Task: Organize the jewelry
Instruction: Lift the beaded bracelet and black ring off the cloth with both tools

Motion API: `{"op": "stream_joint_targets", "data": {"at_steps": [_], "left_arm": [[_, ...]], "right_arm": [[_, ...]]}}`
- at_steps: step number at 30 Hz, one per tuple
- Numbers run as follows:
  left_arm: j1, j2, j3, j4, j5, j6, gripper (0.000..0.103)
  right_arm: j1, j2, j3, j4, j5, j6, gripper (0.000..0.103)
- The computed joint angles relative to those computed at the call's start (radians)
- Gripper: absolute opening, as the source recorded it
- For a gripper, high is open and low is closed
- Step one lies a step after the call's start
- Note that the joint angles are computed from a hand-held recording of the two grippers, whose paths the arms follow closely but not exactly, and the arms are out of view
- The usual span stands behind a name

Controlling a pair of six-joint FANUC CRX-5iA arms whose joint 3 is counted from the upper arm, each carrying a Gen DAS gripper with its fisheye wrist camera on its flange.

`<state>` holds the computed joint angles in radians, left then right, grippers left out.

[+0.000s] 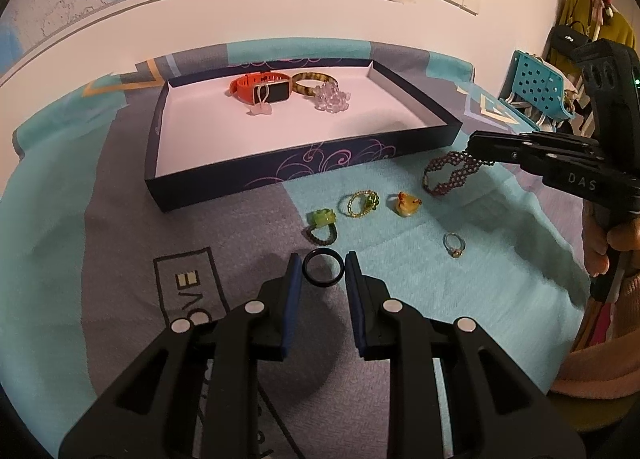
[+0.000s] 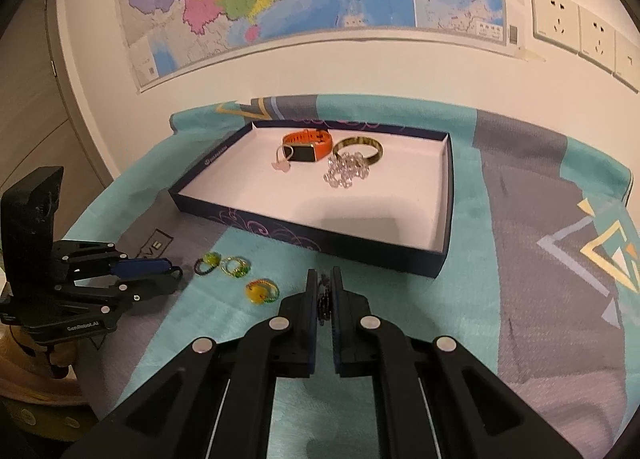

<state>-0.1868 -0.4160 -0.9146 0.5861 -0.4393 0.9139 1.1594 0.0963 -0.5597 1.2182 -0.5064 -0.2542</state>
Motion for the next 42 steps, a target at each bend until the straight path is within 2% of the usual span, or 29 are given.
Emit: {"op": "stream_joint_targets", "data": {"at_steps": [17,42], "left_arm": [[-0.015,-0.012,0.006,0.042,0.027,-0.044,0.022],[-0.036,0.022,0.049,0.073,0.072,-0.088,0.022]], "right_arm": [[0.01,-0.01,0.019,0.031,-0.034,0.018,0.005],[-0.013,0.001,0.059,0.071,-0.025,0.046,0.005]]}}
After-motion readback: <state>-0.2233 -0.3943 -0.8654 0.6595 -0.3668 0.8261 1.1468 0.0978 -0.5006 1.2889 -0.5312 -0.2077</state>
